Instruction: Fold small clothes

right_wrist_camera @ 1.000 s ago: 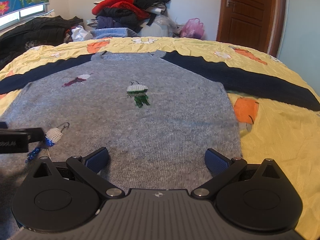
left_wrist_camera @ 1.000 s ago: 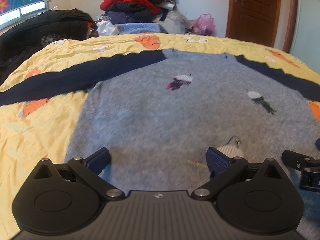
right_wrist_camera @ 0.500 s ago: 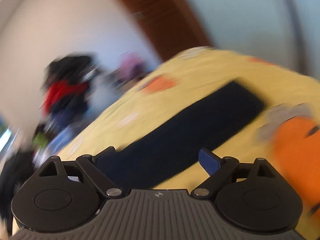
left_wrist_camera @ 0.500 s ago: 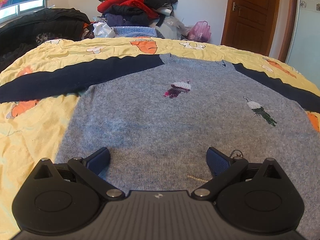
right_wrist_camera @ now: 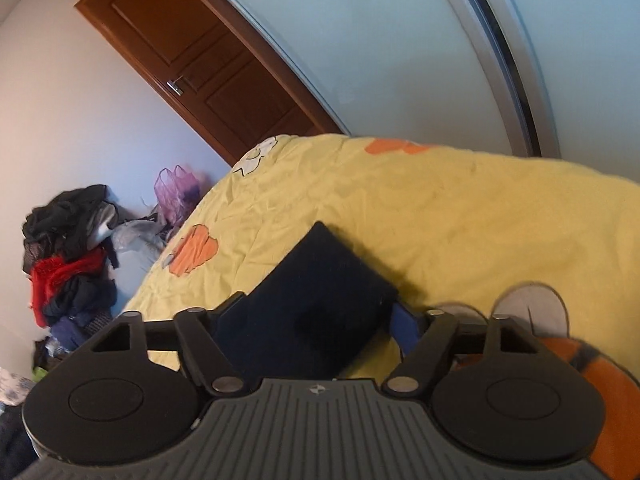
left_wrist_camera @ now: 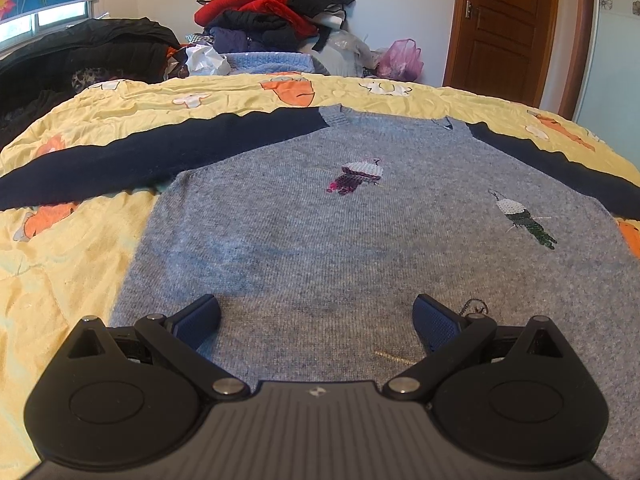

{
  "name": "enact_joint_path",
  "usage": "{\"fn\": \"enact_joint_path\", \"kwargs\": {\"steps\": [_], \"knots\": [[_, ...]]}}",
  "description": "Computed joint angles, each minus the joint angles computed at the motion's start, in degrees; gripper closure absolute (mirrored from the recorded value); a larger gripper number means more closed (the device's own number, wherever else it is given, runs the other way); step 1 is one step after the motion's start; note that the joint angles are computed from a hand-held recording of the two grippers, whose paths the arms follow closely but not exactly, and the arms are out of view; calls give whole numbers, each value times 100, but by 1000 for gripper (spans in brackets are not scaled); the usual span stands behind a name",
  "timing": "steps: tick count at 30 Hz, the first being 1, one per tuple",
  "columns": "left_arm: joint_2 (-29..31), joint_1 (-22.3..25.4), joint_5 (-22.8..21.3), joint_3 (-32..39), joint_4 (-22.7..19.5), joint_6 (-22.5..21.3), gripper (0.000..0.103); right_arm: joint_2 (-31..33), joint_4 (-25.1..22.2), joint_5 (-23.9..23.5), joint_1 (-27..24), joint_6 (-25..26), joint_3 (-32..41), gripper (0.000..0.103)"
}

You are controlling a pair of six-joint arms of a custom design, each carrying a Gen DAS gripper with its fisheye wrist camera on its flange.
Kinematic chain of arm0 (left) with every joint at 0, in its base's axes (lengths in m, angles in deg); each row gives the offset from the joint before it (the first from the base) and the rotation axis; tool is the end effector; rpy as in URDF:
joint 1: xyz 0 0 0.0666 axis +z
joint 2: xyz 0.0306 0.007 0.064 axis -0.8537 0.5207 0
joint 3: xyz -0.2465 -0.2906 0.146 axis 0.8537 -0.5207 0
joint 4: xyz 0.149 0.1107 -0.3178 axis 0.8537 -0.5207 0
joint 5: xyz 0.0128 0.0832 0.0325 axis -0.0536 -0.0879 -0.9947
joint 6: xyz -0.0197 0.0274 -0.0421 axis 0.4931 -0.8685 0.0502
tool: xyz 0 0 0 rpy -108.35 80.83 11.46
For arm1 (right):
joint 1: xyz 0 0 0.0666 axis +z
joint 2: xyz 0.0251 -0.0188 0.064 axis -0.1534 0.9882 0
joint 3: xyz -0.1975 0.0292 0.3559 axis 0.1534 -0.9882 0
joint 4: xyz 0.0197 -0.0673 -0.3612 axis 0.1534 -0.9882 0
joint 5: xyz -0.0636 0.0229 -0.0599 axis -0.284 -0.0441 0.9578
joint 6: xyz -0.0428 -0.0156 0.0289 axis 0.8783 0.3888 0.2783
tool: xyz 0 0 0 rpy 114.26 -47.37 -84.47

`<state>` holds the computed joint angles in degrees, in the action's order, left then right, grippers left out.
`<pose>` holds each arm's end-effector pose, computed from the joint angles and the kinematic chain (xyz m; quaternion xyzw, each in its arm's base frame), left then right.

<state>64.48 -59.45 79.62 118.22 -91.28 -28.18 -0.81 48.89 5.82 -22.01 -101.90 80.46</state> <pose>0.4273 -0.0182 0.4099 0.1833 0.8899 -0.1031 0.4048 0.2644 -0.0750 0.3791 0.5697 0.6571 0.0340 0.4924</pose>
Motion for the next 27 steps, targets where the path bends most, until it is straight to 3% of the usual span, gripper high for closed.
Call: {"fn": "enact_joint_path", "kwargs": {"steps": [1,2,3,6,9,12,16,22,24,26,27], "knots": [[2,2,-1,3,-1,0,0,75,-30,72,19,60,24,56],[3,7,3,5,-3,-1,0,250,-133,-5,-68,110,209,83],[5,14,13,8,-6,-4,0,273,-258,-22,-100,99,248,86],[14,37,59,13,-5,9,0,151,-223,246,72,114,219,86],[14,61,118,11,4,46,0,84,-244,940,868,558,459,86],[17,83,186,12,14,100,0,296,3,1174,1862,1141,883,86],[17,115,254,8,26,142,0,1096,396,911,3018,1915,1619,86],[26,163,369,12,35,189,0,2517,728,262,3909,1614,2510,86],[31,180,413,16,35,206,0,2921,509,148,4124,1526,2849,80],[36,187,434,20,35,212,0,3142,57,288,4328,1422,3085,50],[39,189,442,21,36,215,0,3150,-3,429,4414,1365,3059,48]]}}
